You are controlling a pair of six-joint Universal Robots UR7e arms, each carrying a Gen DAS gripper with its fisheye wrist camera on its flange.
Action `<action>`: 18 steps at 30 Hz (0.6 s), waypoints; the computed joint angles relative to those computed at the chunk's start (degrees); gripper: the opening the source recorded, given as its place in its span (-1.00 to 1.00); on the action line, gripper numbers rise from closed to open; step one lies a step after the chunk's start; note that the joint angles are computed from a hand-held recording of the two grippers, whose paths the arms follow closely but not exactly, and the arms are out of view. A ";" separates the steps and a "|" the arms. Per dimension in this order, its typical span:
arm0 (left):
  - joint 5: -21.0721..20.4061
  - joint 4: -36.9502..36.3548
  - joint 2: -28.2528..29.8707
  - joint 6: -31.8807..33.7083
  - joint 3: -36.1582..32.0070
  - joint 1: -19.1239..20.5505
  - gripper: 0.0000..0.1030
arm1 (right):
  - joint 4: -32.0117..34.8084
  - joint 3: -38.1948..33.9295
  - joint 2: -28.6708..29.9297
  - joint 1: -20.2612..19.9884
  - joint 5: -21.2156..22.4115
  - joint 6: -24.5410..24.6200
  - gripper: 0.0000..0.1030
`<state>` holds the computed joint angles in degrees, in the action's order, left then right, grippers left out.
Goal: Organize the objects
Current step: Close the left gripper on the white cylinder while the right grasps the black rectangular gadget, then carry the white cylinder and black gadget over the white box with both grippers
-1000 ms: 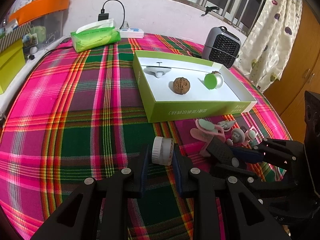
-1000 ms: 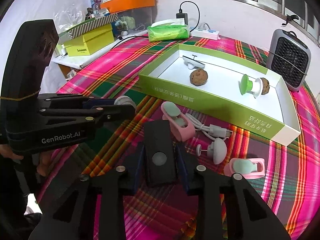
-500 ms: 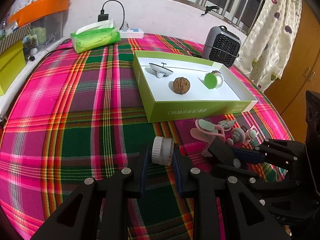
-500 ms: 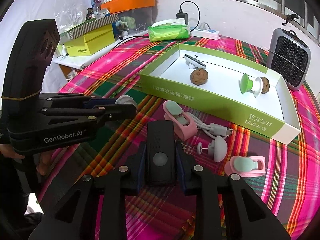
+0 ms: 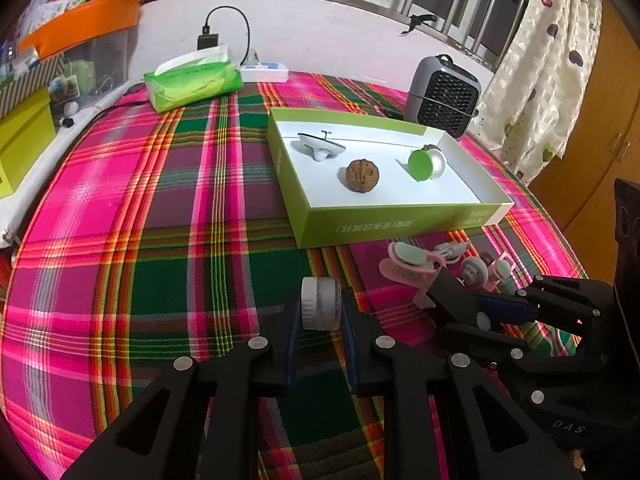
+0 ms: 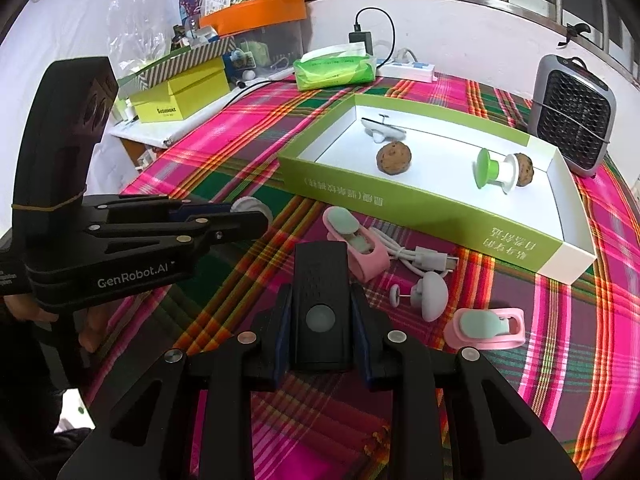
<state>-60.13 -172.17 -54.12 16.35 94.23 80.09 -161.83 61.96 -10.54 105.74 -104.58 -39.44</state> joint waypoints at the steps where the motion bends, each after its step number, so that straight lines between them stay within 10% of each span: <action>1: 0.19 -0.14 -0.04 0.07 0.05 -0.16 -0.67 | -0.18 0.14 -0.13 -0.03 0.21 0.08 -0.45; 18: 0.40 -2.19 -1.34 1.55 1.33 -1.99 -0.67 | -2.99 2.37 -2.59 -0.60 2.67 1.27 -0.45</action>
